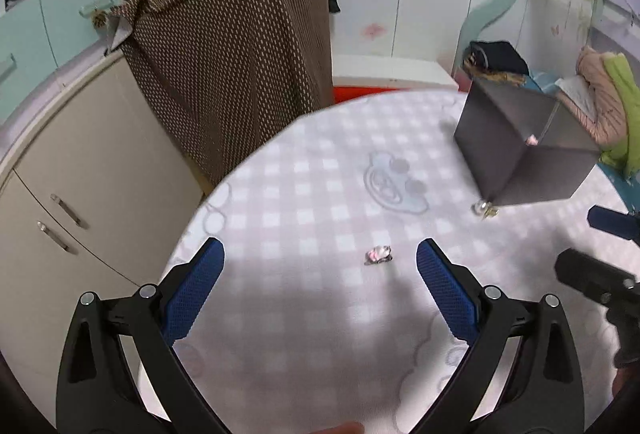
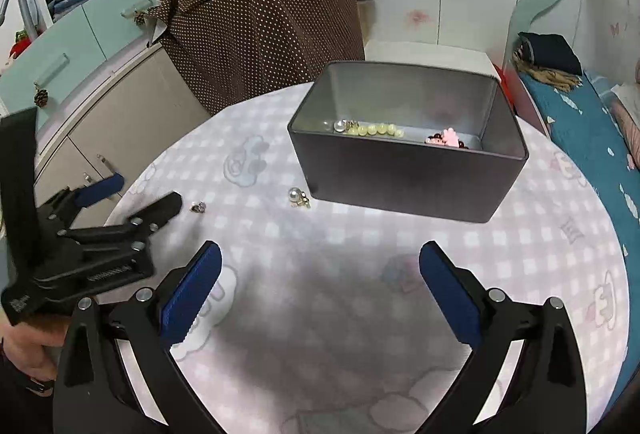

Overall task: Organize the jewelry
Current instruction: 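Withdraw both grippers from the box toward the last pink charm, then grasp the small pink charm with the left gripper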

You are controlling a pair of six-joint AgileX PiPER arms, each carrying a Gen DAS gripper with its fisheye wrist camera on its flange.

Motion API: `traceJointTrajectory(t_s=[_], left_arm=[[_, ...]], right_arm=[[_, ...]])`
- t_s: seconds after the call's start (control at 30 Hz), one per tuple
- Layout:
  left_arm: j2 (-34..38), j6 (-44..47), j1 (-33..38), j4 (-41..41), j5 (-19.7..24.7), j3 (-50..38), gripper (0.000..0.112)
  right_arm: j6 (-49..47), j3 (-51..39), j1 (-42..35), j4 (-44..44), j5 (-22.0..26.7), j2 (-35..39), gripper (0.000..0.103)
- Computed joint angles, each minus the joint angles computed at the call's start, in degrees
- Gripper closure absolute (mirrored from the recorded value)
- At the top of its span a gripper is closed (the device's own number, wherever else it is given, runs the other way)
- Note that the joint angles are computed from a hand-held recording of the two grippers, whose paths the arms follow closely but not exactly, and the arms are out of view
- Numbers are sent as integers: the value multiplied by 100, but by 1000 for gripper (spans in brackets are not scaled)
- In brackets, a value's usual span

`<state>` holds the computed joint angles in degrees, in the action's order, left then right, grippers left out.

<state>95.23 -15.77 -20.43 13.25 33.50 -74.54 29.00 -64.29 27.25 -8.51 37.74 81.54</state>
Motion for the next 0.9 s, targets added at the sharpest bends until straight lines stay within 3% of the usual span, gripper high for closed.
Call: traceJointTrajectory(t_s=[0.13,0.17,0.2,0.43,0.67,0.77,0.9], left_arm=[[181,305,69,-270,-53,-40,16],[246,440,87,-399,-2,-96,21],[294,628,121,-588,47,-150,33],[381,1379,247,-1280,130,-251,59],[195,1888,436,-1884,166,-78,95],[72,2049,545,-2160,199,47,98],[-117,2164,633,-2337,197,250,98]], right_arm=[[-63,-6,-49,61,-22,69,8],[-92,-15,-61,95,-31,92,8],[-123,-23,-72,128,-45,117,8],[-237,-140,-87,245,-93,287,8],[-449,-526,-91,540,-128,725,8],[-393,-691,-56,460,-130,931,13],[-81,-884,60,68,-58,1188,33]])
